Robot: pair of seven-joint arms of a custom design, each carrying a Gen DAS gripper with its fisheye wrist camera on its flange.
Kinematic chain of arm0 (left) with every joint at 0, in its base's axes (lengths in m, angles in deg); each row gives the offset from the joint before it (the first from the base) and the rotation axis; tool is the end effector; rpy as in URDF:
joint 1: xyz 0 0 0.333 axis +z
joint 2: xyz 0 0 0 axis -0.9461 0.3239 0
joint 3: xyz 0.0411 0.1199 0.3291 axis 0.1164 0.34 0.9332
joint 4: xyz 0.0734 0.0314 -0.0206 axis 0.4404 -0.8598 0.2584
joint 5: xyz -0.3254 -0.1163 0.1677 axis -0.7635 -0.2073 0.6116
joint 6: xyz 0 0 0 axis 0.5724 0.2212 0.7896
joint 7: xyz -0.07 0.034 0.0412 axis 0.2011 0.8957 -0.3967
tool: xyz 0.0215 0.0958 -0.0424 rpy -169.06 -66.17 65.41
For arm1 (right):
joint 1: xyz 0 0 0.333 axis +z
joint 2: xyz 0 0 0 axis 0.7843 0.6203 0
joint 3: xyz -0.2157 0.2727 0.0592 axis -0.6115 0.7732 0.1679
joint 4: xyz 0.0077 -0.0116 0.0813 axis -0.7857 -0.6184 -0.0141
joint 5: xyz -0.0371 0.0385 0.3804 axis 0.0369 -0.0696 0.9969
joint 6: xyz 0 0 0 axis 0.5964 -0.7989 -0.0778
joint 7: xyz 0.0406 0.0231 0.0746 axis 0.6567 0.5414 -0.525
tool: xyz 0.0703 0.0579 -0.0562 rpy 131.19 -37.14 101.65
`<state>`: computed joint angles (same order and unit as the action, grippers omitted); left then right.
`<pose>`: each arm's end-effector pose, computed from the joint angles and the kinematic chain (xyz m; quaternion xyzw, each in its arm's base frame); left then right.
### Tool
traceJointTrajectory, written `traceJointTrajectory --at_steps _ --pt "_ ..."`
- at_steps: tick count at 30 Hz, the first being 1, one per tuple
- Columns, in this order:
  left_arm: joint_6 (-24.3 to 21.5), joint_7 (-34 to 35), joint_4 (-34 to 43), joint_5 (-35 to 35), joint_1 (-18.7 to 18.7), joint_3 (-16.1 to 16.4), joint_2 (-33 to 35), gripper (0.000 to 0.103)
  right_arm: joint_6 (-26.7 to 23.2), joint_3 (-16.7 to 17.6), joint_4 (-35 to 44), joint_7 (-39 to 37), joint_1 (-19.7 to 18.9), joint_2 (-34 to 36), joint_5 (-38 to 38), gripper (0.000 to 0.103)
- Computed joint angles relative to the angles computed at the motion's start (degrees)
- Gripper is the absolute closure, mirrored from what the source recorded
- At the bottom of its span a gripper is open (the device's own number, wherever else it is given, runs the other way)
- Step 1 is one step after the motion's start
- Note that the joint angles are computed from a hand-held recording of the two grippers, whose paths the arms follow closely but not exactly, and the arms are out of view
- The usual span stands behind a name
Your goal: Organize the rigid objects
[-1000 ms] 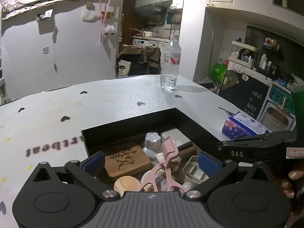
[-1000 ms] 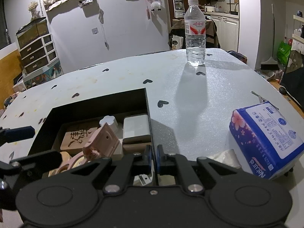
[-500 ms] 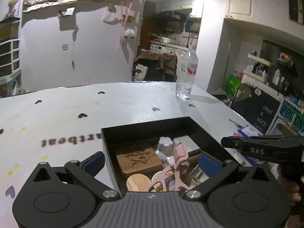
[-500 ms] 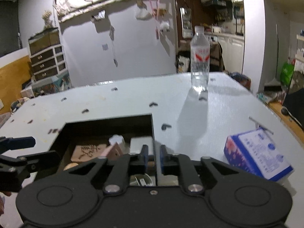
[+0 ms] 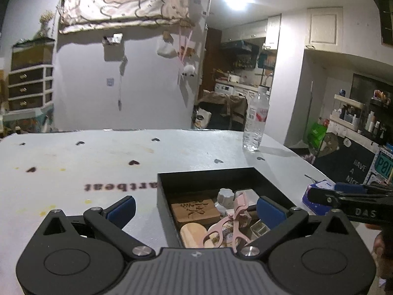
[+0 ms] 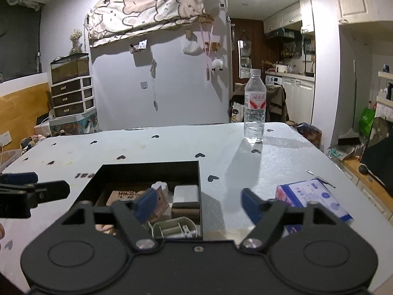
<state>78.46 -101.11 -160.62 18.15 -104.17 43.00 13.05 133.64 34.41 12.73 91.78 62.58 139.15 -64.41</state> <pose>0.5938 -0.4018 0.3208 -0.7035 0.4649 -0.3418 0.4148 0.7283 0.3670 0.3246 -0.7440 0.3955 -0.2147 0.4939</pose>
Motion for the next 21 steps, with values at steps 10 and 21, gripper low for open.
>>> traceJointTrajectory --at_steps 10,21 --pt "-9.77 -0.83 -3.03 -2.37 -4.26 -1.66 -0.61 0.0 15.32 11.27 -17.27 2.99 -11.25 -1.03 -13.2 0.0" --pt "-16.04 -2.97 -4.79 -2.63 -7.15 -3.04 -0.9 0.0 23.05 9.95 -26.24 11.66 -14.08 -3.5 -21.2 0.0"
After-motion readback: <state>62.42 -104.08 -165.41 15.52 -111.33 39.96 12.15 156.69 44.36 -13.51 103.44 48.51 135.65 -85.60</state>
